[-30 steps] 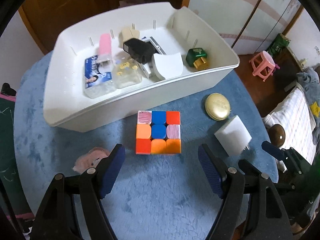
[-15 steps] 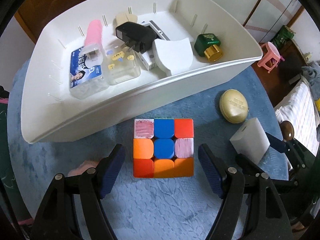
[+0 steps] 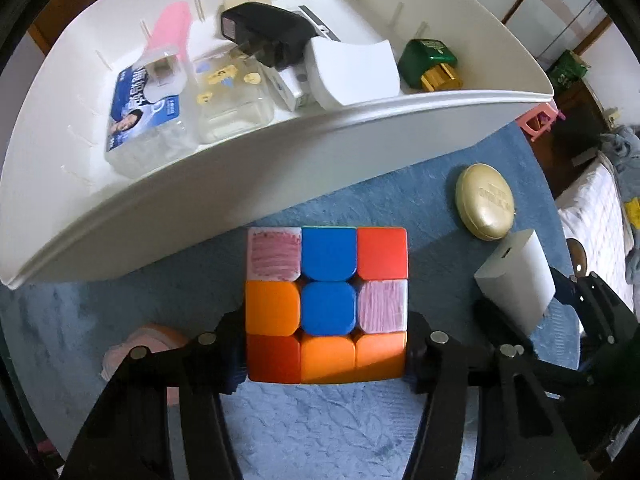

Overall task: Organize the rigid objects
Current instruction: 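Grasp the Rubik's cube with the left tool while the right tool grasps the white square adapter, then carry the Rubik's cube and white adapter into the white tray and release both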

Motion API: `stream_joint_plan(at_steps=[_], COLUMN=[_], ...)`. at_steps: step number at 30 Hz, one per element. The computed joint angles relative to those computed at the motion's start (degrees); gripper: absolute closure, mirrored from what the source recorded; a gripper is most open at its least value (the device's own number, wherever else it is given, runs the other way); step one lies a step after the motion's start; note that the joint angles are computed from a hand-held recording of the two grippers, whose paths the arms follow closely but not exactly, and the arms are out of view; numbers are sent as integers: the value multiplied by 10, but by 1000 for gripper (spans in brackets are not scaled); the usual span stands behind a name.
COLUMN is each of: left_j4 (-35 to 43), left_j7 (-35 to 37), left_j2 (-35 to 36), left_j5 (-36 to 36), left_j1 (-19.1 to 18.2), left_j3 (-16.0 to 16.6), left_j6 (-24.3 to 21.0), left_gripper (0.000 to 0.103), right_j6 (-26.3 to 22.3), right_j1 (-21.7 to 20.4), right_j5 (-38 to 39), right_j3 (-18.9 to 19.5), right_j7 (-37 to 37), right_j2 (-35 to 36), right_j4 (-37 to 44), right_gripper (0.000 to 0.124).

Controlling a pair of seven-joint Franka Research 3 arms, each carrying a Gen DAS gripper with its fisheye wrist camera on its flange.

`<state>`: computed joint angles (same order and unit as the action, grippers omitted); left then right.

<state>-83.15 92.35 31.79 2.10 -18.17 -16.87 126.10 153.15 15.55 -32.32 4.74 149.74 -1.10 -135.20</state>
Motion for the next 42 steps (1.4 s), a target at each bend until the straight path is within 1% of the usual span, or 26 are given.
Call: stream_joint_plan(at_steps=[3, 5, 9, 13, 17, 20, 22, 25, 27, 29, 31, 34, 37, 38, 39, 40, 42], left_j4=[-25, -27, -57, -64, -81, -85, -90, -55, -28, -7, 36, 89, 144, 152, 170, 168, 191], left_j7=[5, 4, 13, 38, 85, 119, 133, 140, 129, 120, 92, 55, 24, 19, 15, 13, 13], left_j2=[-13, -16, -42, -61, -99, -121, -138, -134, -123, -113, -82, -44, -2, 5, 21, 20, 42], left_j5=[-10, -11, -18, -55, -109, -149, -167, -181, -176, -165, -129, -77, -22, -12, -1, 5, 21], left_j1=[8, 10, 18, 34, 52, 61, 58, 54, 47, 45, 32, 19, 5, 5, 3, 5, 2], left_j3=[-4, -3, -7, -21, -35, -37, -37, -31, -26, -19, -6, 10, 27, 28, 32, 31, 35], left_j6=[23, 28, 51, 47, 52, 61, 80, 94, 104, 113, 118, 111, 91, 83, 70, 61, 31], left_gripper=[43, 43, 44, 44, 43, 43, 43, 43, 43, 43, 43, 43, 43, 43, 43, 43, 43], right_j6=[-12, -24, -19, -7, 10, 11, 17, 32, 34, 24, 15, 11, 3, -1, -2, -4, -15], right_j1=[2, 5, 7, -2, -21, -39, -52, -69, -77, -82, -81, -78, -69, -65, -61, -57, -45], right_j5=[-14, -22, -33, -46, -58, -78, -88, -98, -108, -120, -126, -123, -109, -101, -89, -75, -43], right_j3=[3, 6, 14, 25, 39, 53, 58, 63, 66, 67, 61, 44, 24, 18, 11, 4, -9], right_j7=[17, 28, 66, 101, 129, 145, 148, 148, 148, 147, 147, 150, 143, 138, 127, 117, 86], right_j2=[-2, -5, -27, -51, -84, -104, -113, -113, -105, -94, -81, -55, -29, -18, -5, 9, 40], right_j4=[2, 5, -4, -7, -13, -1, 8, 29, 50, 78, 103, 140, 169, 180, 190, 201, 226], right_gripper=[64, 65, 65, 66, 66, 66, 66, 66, 66, 66, 66, 66, 66, 66, 66, 66, 66])
